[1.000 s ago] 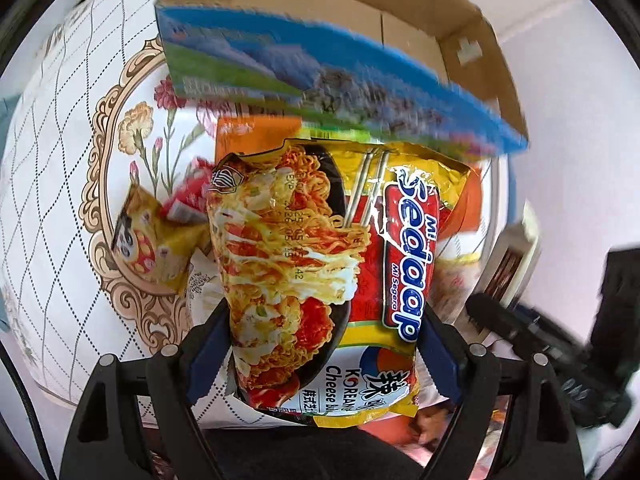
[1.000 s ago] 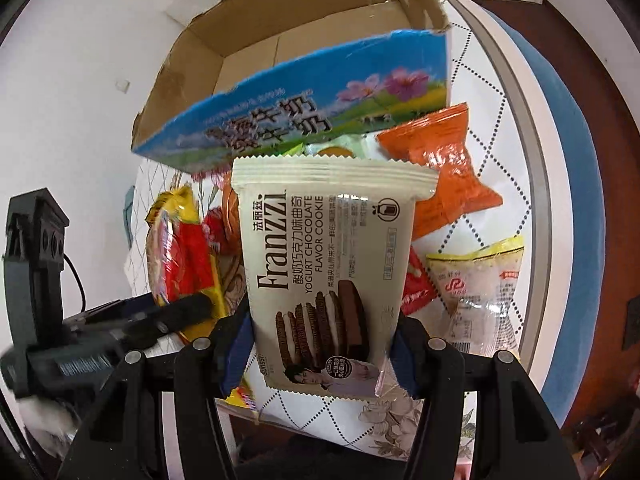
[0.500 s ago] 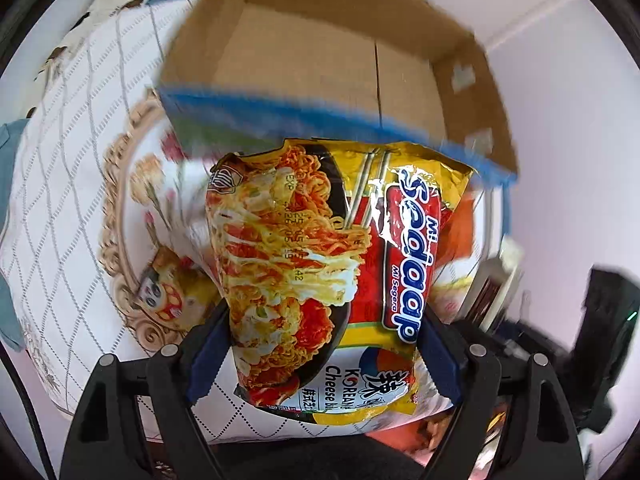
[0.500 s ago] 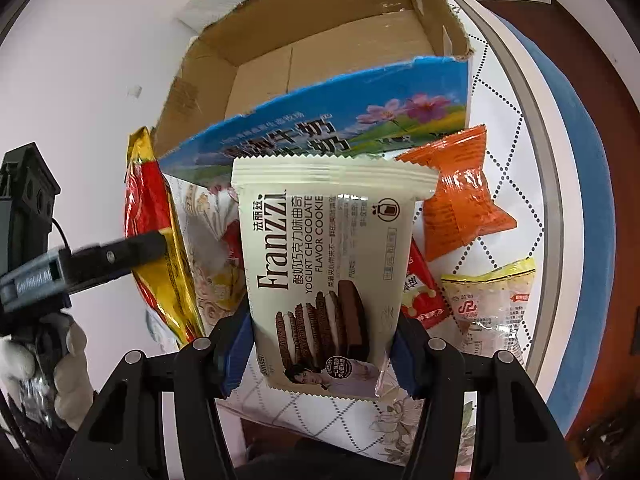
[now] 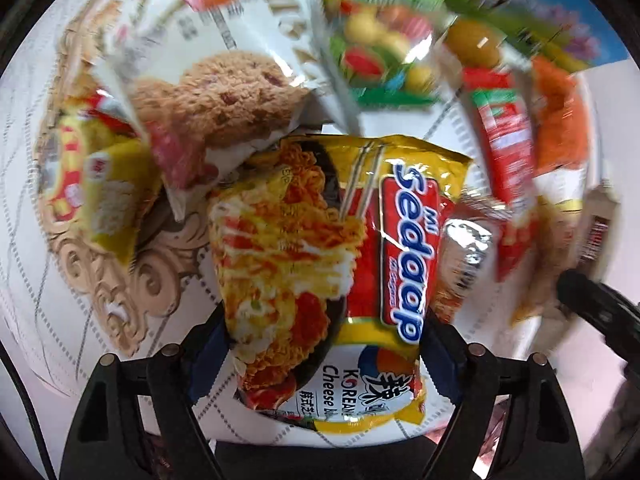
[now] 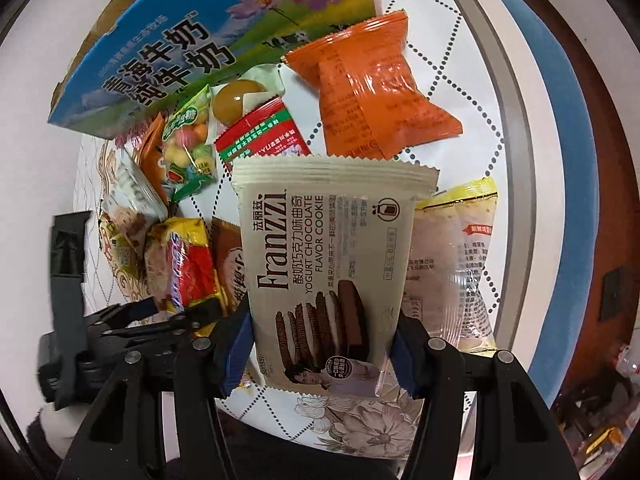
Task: Organize snacks
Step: 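Lift both packs and carry them over the cardboard box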
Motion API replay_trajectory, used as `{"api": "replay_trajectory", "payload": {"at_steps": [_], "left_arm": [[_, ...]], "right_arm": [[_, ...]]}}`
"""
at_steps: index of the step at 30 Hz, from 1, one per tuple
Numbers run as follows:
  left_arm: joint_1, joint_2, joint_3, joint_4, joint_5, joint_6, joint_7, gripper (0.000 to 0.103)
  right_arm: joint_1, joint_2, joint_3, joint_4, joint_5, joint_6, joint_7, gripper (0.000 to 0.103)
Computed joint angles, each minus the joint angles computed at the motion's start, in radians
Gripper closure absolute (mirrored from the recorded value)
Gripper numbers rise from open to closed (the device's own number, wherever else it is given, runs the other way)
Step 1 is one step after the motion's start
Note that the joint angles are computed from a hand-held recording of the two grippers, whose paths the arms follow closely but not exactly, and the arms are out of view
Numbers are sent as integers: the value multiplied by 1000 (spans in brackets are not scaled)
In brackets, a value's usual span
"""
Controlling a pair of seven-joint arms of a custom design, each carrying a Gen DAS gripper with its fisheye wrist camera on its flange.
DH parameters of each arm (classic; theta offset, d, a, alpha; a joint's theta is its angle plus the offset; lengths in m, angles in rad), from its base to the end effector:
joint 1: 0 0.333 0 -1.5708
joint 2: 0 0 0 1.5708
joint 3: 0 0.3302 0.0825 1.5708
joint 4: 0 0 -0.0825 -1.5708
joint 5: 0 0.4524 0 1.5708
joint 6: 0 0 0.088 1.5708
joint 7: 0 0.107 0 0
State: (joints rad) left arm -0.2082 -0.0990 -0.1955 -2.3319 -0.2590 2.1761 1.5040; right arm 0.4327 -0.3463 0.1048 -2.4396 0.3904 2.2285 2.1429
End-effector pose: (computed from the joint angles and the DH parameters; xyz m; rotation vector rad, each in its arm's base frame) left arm 0.4925 -0.2206 0.3447 1.8883 -2.2661 0.0749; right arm 0.4249 0.2671 0.4238 -1.7827 2.3136 0.3673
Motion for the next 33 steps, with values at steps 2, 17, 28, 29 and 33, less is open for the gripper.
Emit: {"api": "replay_trajectory", "payload": {"at_steps": [2,17,28,29,33], "left_arm": [[3,-97,18,-36,-43,-26,44,19],[23,-188,70,171,-155,-77,129,19],[38,206,10,630,32,-99,31,19],[35,256,6,688,57,-115,18,19],[19,451,0,911,141,-198,-27,19]], "right_arm": [[4,-18,5,-8,-3,10,2,42],[35,-59,-18,39,51,153,-80,42],[-19,93,-41,172,26,200,-205,42],[-30,122,-42,198,19,196,-209,42],[-77,288,-46,359,-20,154,-232,42]]}}
